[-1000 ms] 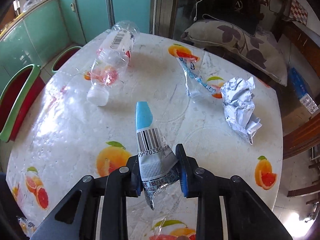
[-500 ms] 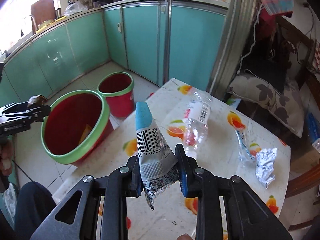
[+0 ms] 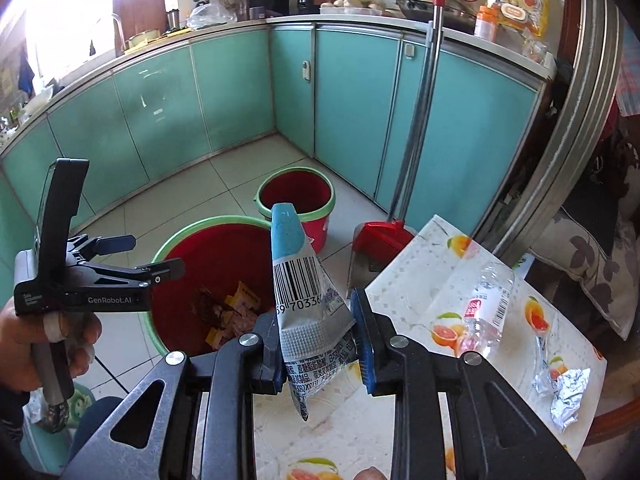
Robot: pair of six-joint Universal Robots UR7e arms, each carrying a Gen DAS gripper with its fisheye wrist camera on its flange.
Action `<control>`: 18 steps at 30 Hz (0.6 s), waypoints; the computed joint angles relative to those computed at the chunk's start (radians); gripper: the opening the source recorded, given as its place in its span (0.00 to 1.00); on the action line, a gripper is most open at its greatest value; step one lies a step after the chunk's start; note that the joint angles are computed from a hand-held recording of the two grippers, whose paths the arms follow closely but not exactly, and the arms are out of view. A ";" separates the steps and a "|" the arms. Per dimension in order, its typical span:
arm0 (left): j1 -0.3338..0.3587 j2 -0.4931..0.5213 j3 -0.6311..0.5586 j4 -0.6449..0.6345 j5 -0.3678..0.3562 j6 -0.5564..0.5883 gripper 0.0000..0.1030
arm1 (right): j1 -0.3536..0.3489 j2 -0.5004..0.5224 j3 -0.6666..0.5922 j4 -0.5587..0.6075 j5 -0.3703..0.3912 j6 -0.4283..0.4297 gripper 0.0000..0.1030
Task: Collect trash
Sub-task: 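Carry the white snack packet over the bucket and open the right tool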
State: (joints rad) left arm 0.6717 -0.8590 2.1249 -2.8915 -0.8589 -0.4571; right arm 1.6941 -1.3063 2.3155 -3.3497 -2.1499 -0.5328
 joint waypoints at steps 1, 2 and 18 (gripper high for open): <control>0.000 -0.011 0.011 -0.009 0.009 -0.006 1.00 | 0.004 0.015 -0.010 0.002 0.002 0.000 0.24; 0.000 -0.023 0.021 -0.013 0.020 -0.014 1.00 | 0.011 0.032 -0.020 0.001 0.004 -0.001 0.24; -0.021 -0.236 0.171 0.012 0.174 -0.097 1.00 | 0.038 0.306 -0.200 0.050 0.046 0.031 0.33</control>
State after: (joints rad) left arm 0.6509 -1.0948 2.2962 -2.8797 -0.6847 -0.5538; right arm 1.7321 -1.0005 2.1158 -3.2995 -2.1035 -0.5022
